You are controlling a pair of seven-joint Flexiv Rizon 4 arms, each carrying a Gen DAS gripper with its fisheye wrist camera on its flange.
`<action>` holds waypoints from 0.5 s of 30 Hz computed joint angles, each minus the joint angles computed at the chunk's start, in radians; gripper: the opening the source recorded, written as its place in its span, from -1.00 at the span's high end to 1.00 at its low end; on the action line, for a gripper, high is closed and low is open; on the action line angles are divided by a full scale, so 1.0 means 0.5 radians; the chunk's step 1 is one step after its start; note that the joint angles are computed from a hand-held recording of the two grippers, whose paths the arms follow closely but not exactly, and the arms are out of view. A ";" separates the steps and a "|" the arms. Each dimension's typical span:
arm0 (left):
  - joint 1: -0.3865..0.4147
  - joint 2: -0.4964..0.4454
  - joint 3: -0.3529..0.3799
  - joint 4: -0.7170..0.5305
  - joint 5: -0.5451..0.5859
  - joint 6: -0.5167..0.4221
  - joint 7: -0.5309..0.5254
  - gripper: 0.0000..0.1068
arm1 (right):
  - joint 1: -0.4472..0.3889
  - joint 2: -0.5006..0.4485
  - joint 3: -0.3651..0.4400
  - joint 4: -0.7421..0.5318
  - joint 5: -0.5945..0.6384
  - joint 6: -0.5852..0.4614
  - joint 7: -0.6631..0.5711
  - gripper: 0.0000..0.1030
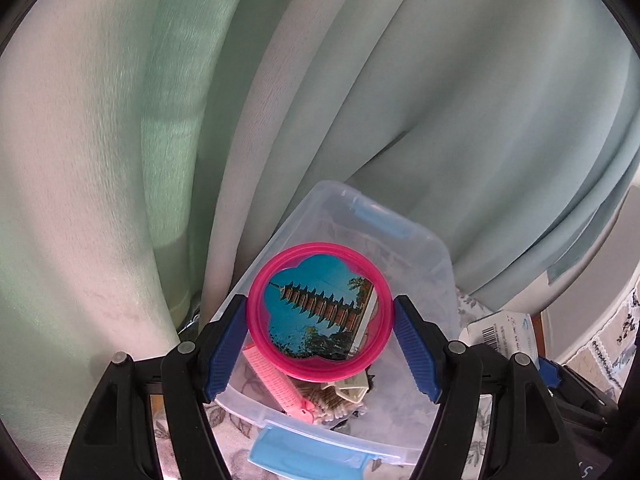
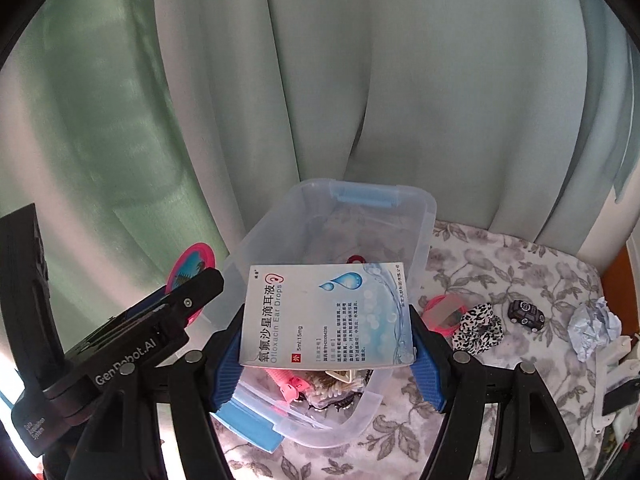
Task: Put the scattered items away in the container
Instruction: 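Lift and carry the pink mirror and ear-drops box over the clear box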
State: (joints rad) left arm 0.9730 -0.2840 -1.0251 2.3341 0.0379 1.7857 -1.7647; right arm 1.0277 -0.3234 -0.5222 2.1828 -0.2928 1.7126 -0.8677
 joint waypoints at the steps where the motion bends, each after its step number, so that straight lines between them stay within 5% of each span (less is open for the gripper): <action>1: -0.026 -0.008 0.031 -0.008 0.000 -0.006 0.007 -0.38 | -0.046 -0.009 0.051 -0.010 0.005 -0.013 -0.001 -0.44; 15: -0.340 -0.069 0.310 -0.067 -0.145 -0.069 0.051 -0.38 | -0.640 -0.137 0.647 -0.182 -0.163 -0.139 0.042 -0.45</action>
State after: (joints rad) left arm 0.8032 -0.3183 -0.8700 2.3008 -0.0346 1.7512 -1.7392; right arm 0.7076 -0.3917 -0.1987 2.0918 -0.3741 1.6432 -0.8464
